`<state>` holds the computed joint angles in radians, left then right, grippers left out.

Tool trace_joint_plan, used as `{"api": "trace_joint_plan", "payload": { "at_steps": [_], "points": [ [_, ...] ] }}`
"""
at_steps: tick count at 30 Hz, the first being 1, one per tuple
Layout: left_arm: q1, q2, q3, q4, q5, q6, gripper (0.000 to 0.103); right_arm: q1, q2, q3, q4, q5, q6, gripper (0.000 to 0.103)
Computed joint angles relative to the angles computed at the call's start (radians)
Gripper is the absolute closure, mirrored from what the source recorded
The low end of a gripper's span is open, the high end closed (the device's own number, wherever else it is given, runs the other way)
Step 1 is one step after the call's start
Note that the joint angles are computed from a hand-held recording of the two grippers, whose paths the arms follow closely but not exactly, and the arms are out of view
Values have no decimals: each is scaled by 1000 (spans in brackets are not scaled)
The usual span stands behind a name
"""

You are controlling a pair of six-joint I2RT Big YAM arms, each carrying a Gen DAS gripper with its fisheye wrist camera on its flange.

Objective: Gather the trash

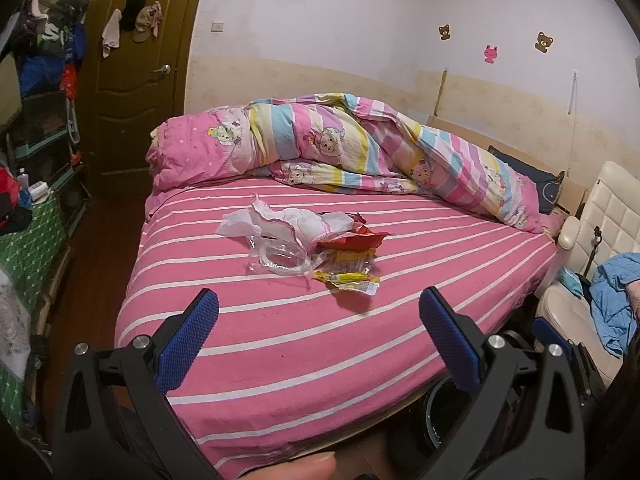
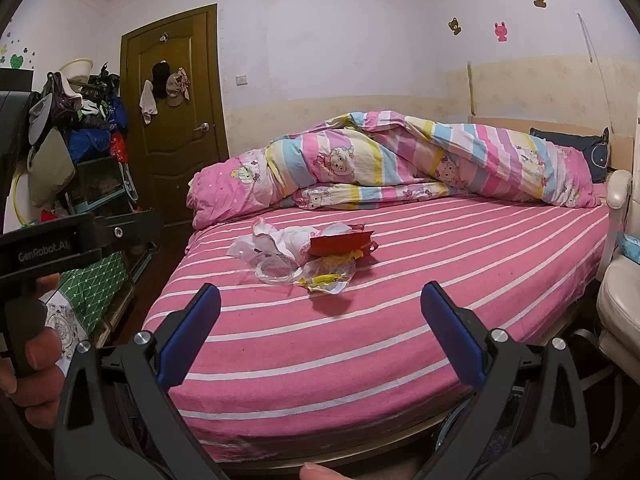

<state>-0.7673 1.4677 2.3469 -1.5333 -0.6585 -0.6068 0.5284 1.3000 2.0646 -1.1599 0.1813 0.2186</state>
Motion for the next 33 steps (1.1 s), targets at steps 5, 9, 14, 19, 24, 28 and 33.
{"api": "trace_joint_plan", "payload": {
  "at_steps": [5,9,14,19,24,28,33],
  "points": [
    [-2,5,7,-6,2,-2,6,0,0,4,-3,1,6,4],
    [-5,8,12,-8,-1,-4,5,-1,0,5,-4,2,9,4],
    [-7,11,17,-12,-2,-5,5,-2,-1,4,-2,1,7,4],
    [-6,6,9,-7,-2,-5,5,-3,-3,0,4,12,1,4],
    [-9,8,10,-7,0,-8,6,-4,-4,-1,3,9,4,4],
    [-12,8,8,-8,-1,-12,6,-7,-6,-2,2,3,8,4],
    [-16,8,9,-14,4,-23,6,-8,-7,-5,0,3,12,4]
  ]
}}
